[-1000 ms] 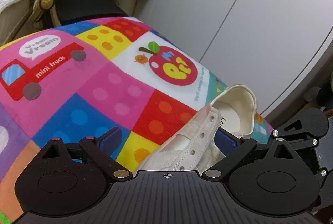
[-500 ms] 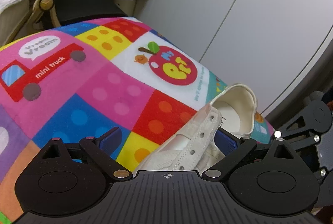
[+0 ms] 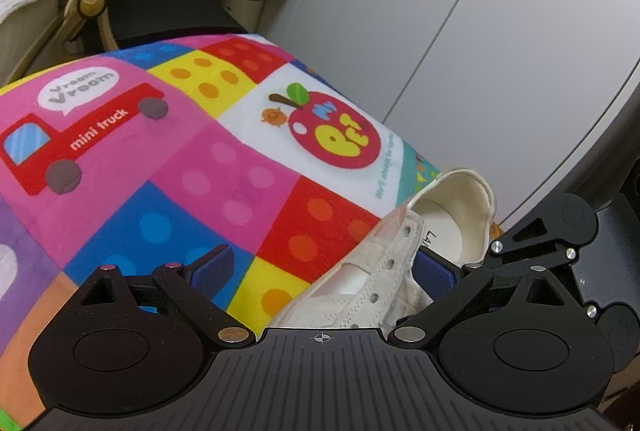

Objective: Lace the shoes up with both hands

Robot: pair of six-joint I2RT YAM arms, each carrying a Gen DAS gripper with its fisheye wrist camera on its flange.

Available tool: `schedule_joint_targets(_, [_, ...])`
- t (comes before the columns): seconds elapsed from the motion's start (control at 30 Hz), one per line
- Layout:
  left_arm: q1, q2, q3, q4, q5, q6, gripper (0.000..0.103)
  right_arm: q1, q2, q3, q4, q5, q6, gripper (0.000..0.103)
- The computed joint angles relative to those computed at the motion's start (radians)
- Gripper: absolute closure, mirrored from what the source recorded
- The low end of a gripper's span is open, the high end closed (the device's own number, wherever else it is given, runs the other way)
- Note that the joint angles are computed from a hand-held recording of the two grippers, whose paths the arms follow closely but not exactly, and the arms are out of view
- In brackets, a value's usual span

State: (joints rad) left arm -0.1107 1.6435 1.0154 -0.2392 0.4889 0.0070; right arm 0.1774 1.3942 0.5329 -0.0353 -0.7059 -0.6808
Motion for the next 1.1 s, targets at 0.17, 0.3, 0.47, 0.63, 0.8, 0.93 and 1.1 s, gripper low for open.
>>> schedule_joint_targets(0.17, [0.002, -0.004, -0.008, 0.006, 0.0, -0.009, 0.004, 0.006, 0.022, 0.026, -0.038, 0.01, -0.014, 0.101])
schedule_joint_targets(0.3, [-0.002, -0.01, -0.008, 0.002, -0.012, -0.01, 0.004, 0.024, 0.023, 0.034, -0.05, 0.034, -0.02, 0.101])
schedule_joint_targets(0.47, [-0.008, -0.013, -0.004, -0.005, -0.02, -0.013, 0.004, 0.033, 0.035, 0.049, -0.065, 0.047, -0.031, 0.101])
schedule_joint_targets(0.63, [-0.005, -0.012, -0.003, -0.004, -0.013, -0.011, 0.004, 0.042, 0.021, 0.044, -0.074, 0.069, -0.027, 0.101])
schedule_joint_targets(0.8, [0.005, -0.008, -0.01, 0.007, 0.004, -0.012, 0.004, 0.056, 0.037, 0.09, -0.132, 0.093, 0.021, 0.101])
schedule_joint_targets(0.93, [0.01, -0.004, -0.014, 0.013, 0.017, -0.01, 0.004, 0.069, 0.033, 0.059, -0.071, 0.108, 0.047, 0.101])
schedule_joint_targets(1.1, [0.012, -0.004, -0.017, 0.016, 0.021, -0.009, 0.004, 0.039, 0.034, -0.003, 0.044, 0.052, 0.081, 0.101])
